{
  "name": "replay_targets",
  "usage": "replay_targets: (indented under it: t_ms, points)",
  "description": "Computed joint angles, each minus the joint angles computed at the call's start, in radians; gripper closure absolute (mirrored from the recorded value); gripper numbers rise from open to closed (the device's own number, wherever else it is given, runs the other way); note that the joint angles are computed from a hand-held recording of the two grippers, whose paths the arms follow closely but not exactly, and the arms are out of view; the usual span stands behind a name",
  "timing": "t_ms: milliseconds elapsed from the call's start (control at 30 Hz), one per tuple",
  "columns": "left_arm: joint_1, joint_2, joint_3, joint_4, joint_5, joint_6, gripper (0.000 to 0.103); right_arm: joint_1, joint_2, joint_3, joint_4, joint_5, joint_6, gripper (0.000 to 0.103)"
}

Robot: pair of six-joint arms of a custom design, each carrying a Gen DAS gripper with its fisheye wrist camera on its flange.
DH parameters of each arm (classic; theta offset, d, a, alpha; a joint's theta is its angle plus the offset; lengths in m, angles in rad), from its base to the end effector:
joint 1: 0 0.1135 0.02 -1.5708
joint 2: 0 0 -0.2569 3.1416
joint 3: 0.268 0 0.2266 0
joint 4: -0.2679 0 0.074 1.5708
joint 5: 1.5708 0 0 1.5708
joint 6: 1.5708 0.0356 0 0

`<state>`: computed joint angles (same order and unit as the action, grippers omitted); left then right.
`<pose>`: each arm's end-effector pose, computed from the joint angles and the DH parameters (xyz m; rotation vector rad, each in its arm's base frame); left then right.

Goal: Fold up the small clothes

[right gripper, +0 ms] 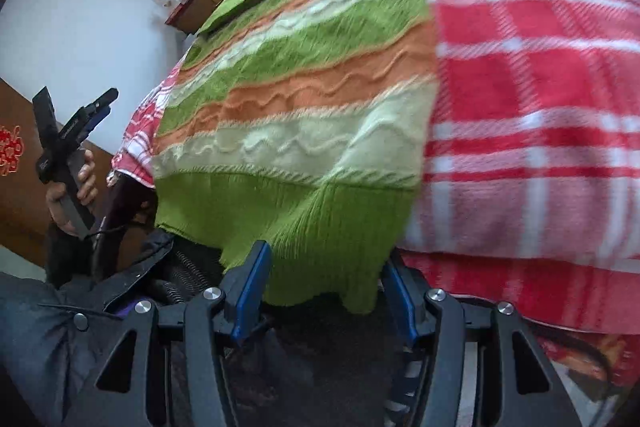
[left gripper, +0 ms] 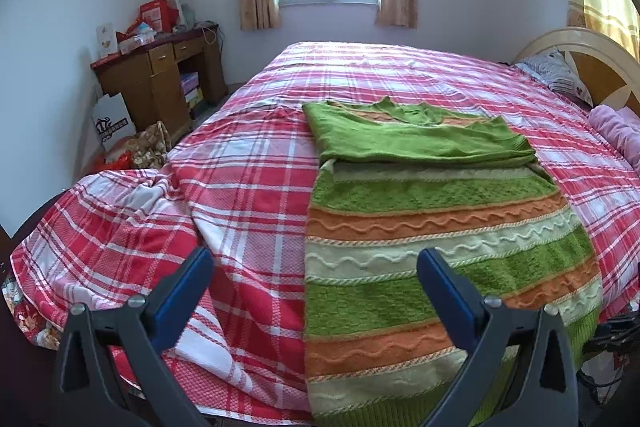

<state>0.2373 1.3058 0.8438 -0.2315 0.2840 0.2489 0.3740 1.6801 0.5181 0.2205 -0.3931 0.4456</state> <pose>0.2534 0.0510 0.2486 0.1623 2.2261 -0.0575 0.2304 0.1051 0.1058 -0.0754 2.6051 0.8123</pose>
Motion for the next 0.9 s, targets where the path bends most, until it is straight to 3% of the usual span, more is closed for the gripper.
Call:
replay_targets:
  t_ms: [33, 100, 300, 500, 567, 700, 900]
  points:
    - [-0.001, 0.0, 0.0, 0.001, -0.001, 0.0, 0.0, 0.012, 0.019, 0.012, 0.002, 0.001, 0.004, 0.063]
    - [-0.002, -0.002, -0.004, 0.008, -0.005, 0.003, 0.0, 0.009, 0.048, 0.015, 0.016, -0.038, 0.006, 0.084]
    - [0.017, 0.02, 0.011, 0.011, 0.0, -0.001, 0.0, -0.012, -0.027, 0.009, 0.019, -0.152, 0.018, 0.088]
    - [0.054, 0.047, 0.041, 0.018, 0.007, 0.003, 0.0, -0.033, -0.135, 0.145, -0.045, -0.215, 0.016, 0.088]
    - [0.071, 0.06, 0.055, 0.014, 0.016, 0.001, 0.0, -0.062, -0.113, 0.213, -0.022, -0.233, 0.044, 0.088]
    - [0.11, 0.08, 0.077, 0.01, 0.037, 0.014, 0.0, -0.097, 0.024, 0.423, -0.064, -0.171, 0.05, 0.088]
    - [0.159, 0.119, 0.113, 0.0, 0.078, 0.077, 0.0, -0.15, 0.237, 0.61, -0.03, -0.112, 0.147, 0.089]
